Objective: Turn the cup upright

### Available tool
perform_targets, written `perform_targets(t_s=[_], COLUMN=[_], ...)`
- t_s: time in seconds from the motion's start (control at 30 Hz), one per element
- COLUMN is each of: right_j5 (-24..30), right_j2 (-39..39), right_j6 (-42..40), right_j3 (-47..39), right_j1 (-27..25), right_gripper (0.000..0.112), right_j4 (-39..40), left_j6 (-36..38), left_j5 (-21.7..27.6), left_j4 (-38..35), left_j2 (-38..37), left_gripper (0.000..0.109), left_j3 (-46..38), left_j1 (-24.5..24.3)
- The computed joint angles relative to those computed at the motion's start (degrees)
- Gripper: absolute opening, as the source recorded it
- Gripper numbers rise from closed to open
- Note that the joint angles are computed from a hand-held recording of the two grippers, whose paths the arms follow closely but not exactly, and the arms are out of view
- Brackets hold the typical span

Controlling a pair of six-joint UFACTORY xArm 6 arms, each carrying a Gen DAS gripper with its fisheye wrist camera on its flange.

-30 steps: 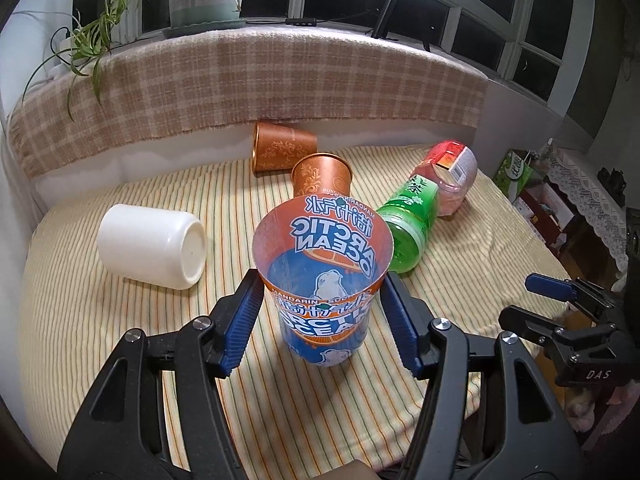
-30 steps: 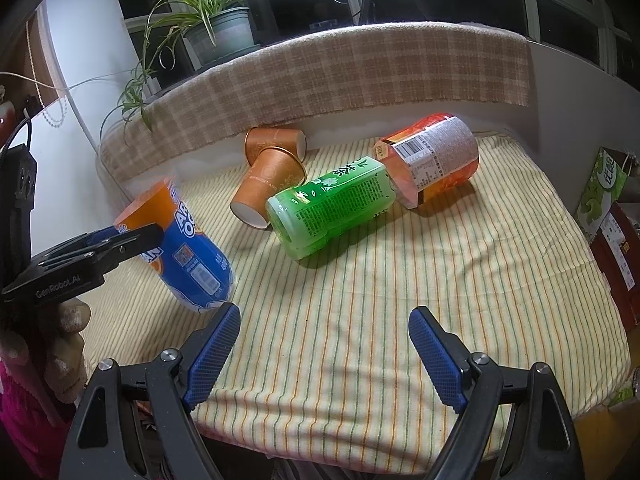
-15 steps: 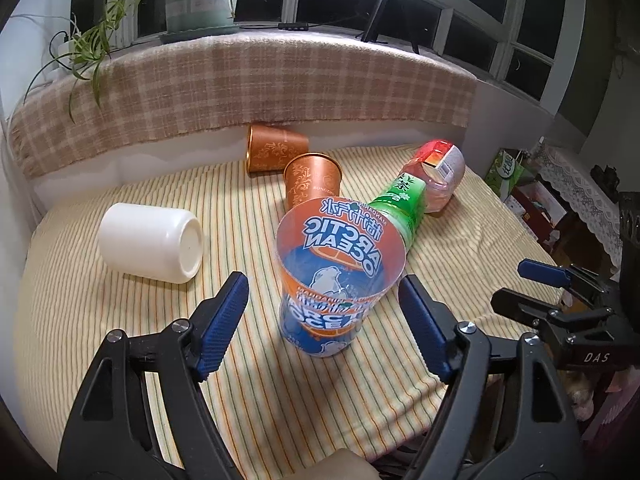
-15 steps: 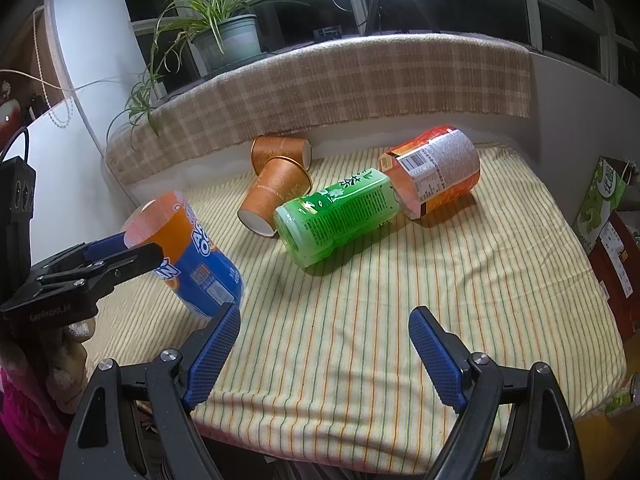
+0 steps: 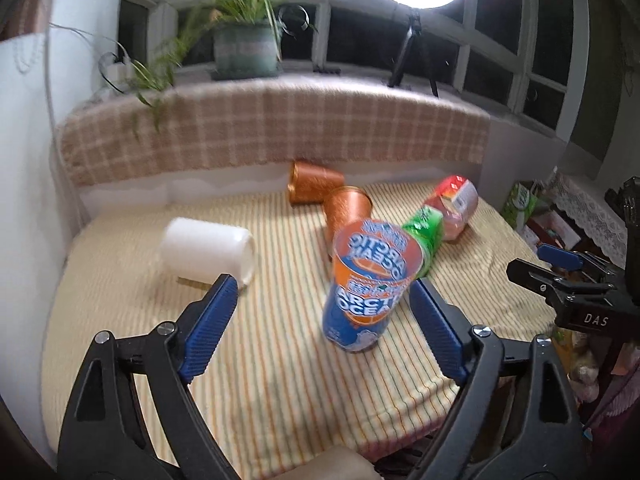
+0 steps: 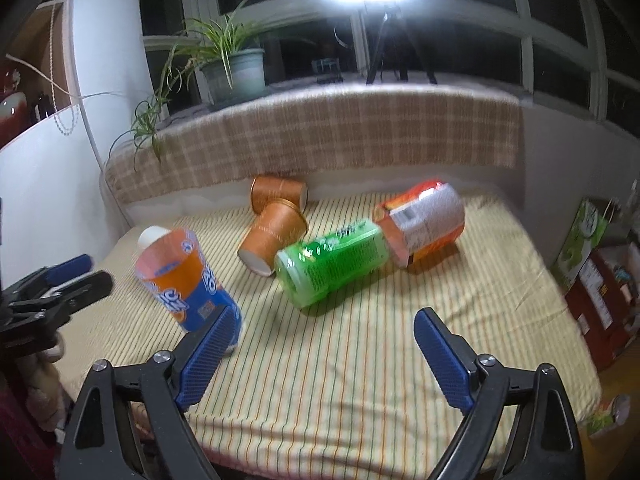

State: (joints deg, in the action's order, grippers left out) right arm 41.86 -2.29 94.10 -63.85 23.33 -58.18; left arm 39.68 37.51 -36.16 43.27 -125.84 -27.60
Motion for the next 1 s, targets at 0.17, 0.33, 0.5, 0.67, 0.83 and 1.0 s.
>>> perform_targets(t_s=[0.17,0.33,0.5,0.67,0.83,1.0], right_j5=[5.41,8.74,11.72,12.54,13.01,12.98], right_j2=[0.87,1.93,2.74,3.39,3.91,4.27], right_j6=[0.56,0.46,0.93,0.24,0.0,0.04], right_j3=[-2.77,-5.02,-6.49,-7.53,-8.21,-8.66], right_j1=[2.18,3.66,5.02,5.57,6.03,6.19], right_gripper=[0.097,0.097,0.103,0.103,0.103,0.103], right_j4=[-4.28,-6.65,-9.17,-9.89,-10.58,-10.96], left_j6=[4.52,6.2,9.96,10.55,10.5,9.98], left_j5=[-9.09,-14.5,-19.89,-21.57,-22.93,-23.21], left_j4=[-4.64,-5.95,-8.7,-9.28,-9.15,-9.05], left_j2=[-5.77,-8.47,-10.43,-11.22,-11.74,-11.74], left_gripper=[0.093,0.098,0.103,0.103,0.103,0.103], left_j3=[9.12,13.39,16.91,18.25,19.24,19.31], left_j1=[-0.34,-0.91,-1.66,-1.77,-1.86,-1.68])
